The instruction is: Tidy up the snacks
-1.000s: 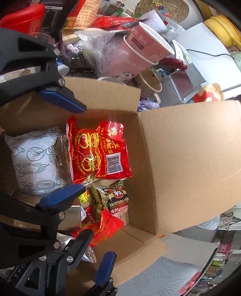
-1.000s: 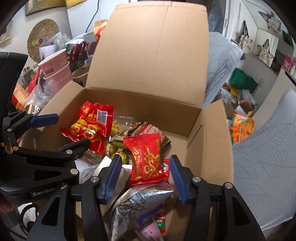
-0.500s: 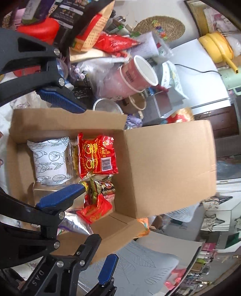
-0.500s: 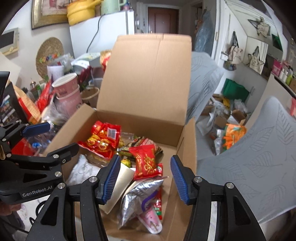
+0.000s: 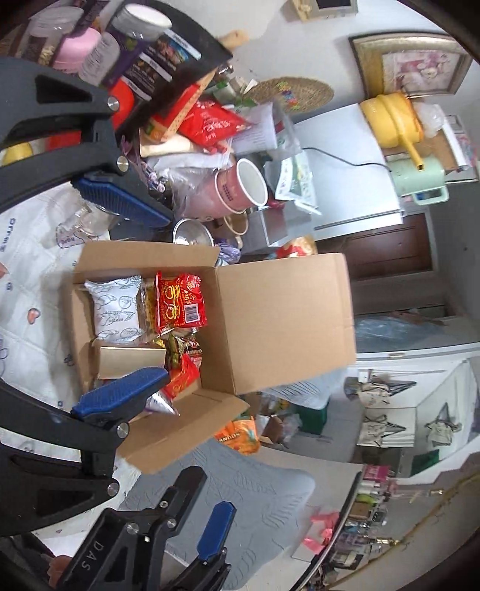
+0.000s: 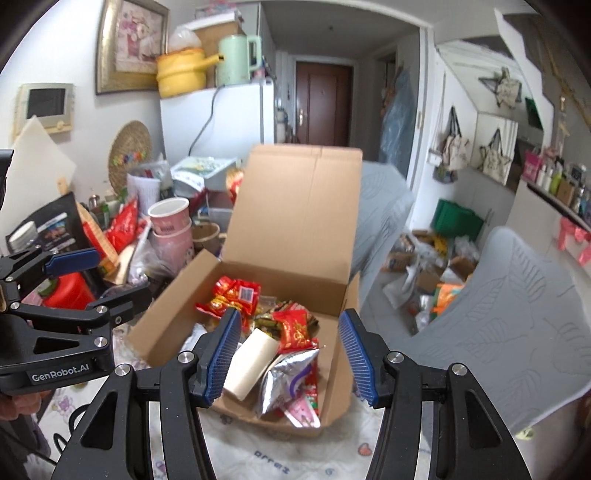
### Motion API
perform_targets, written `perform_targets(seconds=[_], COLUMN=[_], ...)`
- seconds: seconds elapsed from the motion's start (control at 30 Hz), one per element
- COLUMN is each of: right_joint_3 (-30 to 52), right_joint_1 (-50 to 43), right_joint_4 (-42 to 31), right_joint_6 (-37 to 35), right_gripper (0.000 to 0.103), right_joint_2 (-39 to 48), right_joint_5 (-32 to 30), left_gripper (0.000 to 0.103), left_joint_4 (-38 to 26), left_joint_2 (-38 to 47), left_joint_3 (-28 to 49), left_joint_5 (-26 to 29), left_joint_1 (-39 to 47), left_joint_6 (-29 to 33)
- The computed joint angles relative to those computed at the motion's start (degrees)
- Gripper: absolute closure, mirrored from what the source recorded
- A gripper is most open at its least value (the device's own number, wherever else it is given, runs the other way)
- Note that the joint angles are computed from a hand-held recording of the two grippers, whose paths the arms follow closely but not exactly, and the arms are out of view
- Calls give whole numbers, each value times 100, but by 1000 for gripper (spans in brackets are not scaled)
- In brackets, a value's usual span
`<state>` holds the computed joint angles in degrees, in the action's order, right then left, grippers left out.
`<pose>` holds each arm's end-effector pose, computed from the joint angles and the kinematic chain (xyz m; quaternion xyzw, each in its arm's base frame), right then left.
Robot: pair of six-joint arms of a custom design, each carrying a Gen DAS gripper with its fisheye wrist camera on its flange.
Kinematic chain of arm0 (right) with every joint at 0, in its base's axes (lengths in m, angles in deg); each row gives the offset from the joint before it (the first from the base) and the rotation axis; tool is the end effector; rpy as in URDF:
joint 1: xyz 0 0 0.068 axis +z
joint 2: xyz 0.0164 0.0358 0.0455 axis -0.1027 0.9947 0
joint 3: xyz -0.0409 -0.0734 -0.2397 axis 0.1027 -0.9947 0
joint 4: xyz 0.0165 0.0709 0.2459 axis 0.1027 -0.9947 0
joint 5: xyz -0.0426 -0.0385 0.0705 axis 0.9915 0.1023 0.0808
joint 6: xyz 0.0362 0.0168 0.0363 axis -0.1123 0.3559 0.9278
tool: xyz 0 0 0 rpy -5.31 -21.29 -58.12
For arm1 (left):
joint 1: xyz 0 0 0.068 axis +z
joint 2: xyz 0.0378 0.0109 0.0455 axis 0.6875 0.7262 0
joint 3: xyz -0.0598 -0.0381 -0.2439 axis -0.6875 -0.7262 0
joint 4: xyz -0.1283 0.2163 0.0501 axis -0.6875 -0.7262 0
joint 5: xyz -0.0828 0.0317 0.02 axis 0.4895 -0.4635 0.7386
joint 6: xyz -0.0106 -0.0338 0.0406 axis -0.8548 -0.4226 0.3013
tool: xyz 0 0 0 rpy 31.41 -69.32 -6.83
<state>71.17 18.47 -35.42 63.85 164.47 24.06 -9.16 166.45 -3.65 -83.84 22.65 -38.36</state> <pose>0.3078 0.1376 0.2581 -0.1780 0.8650 0.0780 0.4626 0.2911 -0.0971 0.2755 0.0101 0.9008 0.0478 0.4315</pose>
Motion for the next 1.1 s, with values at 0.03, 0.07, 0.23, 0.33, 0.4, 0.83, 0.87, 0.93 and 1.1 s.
perform_targets(seconds=[0.03, 0.07, 0.23, 0.33, 0.4, 0.83, 0.87, 0.93, 1.1], right_joint_3=[-124, -240, -839, -1230, -1479, -2610, -2677, -2766, -2911], right_joint_1=[44, 76, 280, 476, 605, 1639, 1692, 1780, 2094], right_joint_4=[20, 13, -146, -184, -234, -1018, -1079, -1200, -1456], right_joint_6=[11, 24, 112, 137, 234, 932, 1001, 1147, 1369], right_gripper=[47, 47, 41, 39, 34, 32, 32, 32, 32], right_joint_2=[-174, -348, -1313, -1905, -2290, -4010, -4090, -4178, -4396], right_joint_5=[55, 97, 256, 524, 709, 1836, 1874, 1959, 2298], left_gripper=[24, 24, 24, 24, 23, 23, 23, 23, 23], left_joint_4=[-26, -83, -428, -567, -700, -1647, -1689, -1757, -1931], left_joint_2=[-136, -293, -1114, -1571, -1853, -2952, -2994, -3068, -3177], left_joint_3=[-81, -158, -559, -840, -1019, -1815, -1865, -1936, -2054], left_joint_5=[-58, -117, -427, -669, -801, -1756, -1812, -1842, -2069], left_joint_1=[-59, -125, -543, -848, -1065, -2418, -2504, -2621, -2987], left_joint_6=[-20, -42, -206, -378, -501, -1696, -1783, -1906, -2219])
